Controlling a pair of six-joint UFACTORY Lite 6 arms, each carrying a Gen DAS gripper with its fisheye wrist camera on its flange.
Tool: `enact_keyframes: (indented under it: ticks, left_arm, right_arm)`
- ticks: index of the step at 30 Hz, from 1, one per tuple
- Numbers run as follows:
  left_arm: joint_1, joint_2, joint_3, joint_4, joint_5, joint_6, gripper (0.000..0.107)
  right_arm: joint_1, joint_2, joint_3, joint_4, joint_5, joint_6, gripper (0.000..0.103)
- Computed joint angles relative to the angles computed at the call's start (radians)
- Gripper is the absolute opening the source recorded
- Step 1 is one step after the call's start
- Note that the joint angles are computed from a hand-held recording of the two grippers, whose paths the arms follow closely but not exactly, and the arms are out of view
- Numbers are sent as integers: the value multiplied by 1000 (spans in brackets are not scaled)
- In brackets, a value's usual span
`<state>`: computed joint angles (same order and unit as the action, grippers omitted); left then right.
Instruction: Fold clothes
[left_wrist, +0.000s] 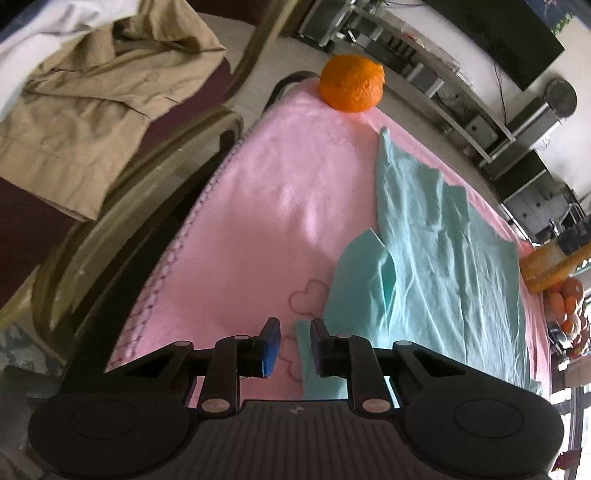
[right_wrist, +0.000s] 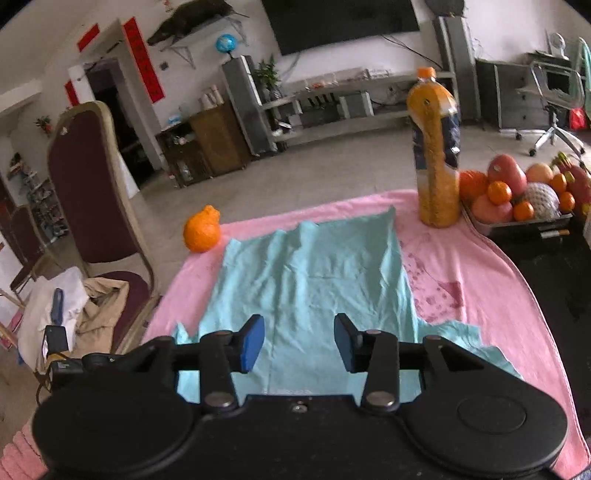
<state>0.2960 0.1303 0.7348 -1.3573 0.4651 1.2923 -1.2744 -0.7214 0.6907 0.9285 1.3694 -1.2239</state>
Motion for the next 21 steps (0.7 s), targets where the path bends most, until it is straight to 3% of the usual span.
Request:
enact_keyframes:
  ticks: [3,10,13,14,15,17,21]
  left_arm:
    - [-37,17,10,16,-67,-19,18]
    - [-47,67,47,-6,-39,8,18]
    - [-51,82,59,-20,-21,25,14]
    - [-49,88,64,-22,-10,31,3]
    - [-51,81,58,-24,-10,33,0]
    - [-61,21,15,-68,-58,71,0]
    - [-90,-245,-133,-249,-262,257,0]
  right_arm:
    - [-10,-3,-6,-18,-3,6,41]
    - [-28,4,-25,-38,-5,-20,42]
    - [-47,15,-27,-47,0,-31,43]
    - [-53,18,-28,-50,2,-35,43]
    - [-57,24,-26,-53,4,-37,43]
    - [-72,31,-24,-55,8,-44,43]
    - [-110,56,-9,-46,31,-68,44]
